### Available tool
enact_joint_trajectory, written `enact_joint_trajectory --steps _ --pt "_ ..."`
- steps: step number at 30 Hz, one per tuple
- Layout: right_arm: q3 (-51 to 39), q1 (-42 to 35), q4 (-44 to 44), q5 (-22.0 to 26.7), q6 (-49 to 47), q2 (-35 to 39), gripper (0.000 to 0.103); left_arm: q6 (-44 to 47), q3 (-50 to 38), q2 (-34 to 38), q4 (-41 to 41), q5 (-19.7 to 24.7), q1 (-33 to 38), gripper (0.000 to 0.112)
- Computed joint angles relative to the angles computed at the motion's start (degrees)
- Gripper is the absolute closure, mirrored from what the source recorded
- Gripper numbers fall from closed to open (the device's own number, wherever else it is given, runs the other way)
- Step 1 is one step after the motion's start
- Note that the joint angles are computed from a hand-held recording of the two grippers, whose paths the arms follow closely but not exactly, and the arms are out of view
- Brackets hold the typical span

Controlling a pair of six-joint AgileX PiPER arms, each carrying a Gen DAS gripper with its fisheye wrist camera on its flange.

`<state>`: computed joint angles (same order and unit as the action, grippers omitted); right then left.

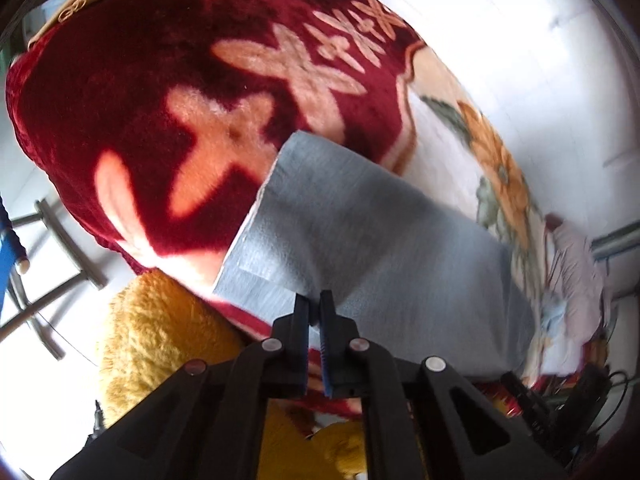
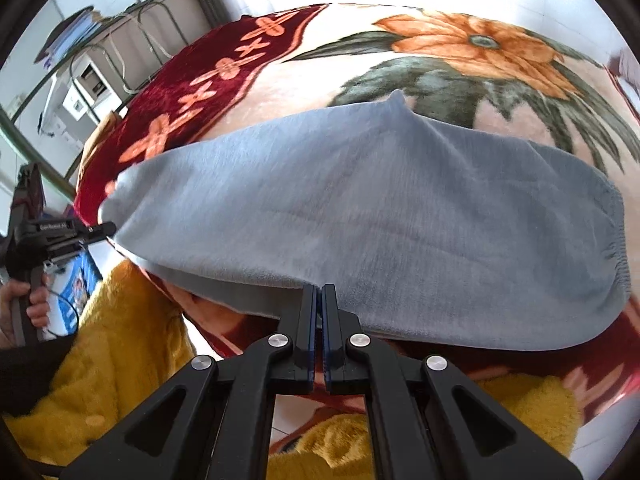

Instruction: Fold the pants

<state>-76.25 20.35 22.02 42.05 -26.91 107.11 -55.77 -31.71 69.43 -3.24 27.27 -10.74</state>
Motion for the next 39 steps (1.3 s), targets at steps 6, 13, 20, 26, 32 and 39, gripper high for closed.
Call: enact_joint_trajectory --steps 6,13,20,26,32,39 --pt "-1.3 1.1 -4.9 2.9 2.0 2.9 0.1 12.0 1.5 4.9 -9.5 -1.4 3.3 0.106" --pt "-6.5 3.0 -13.3 8.7 10.4 10.1 0.1 12.1 -0.6 1.2 -6.5 6.1 4.3 0.099" --pt "-6.3 0.5 -8.1 10.1 9.3 4.0 0.096 8.9 -5.3 -4.5 2.0 9.7 6.0 0.073" --pt "-11.1 2.5 -8.5 9.9 14.0 6.1 0.09 17.8 -9.1 3.7 1.7 3.6 10.4 0.073" --pt "-14.3 6.2 -7.9 10.3 17.2 11.0 0.09 20.8 -10.6 9.5 2.6 0.6 10.9 0.073" --pt "-18.5 7.4 -9.9 12.5 20.3 17.5 0.089 16.3 -8.4 9.9 4.8 -1.9 11.9 0.073"
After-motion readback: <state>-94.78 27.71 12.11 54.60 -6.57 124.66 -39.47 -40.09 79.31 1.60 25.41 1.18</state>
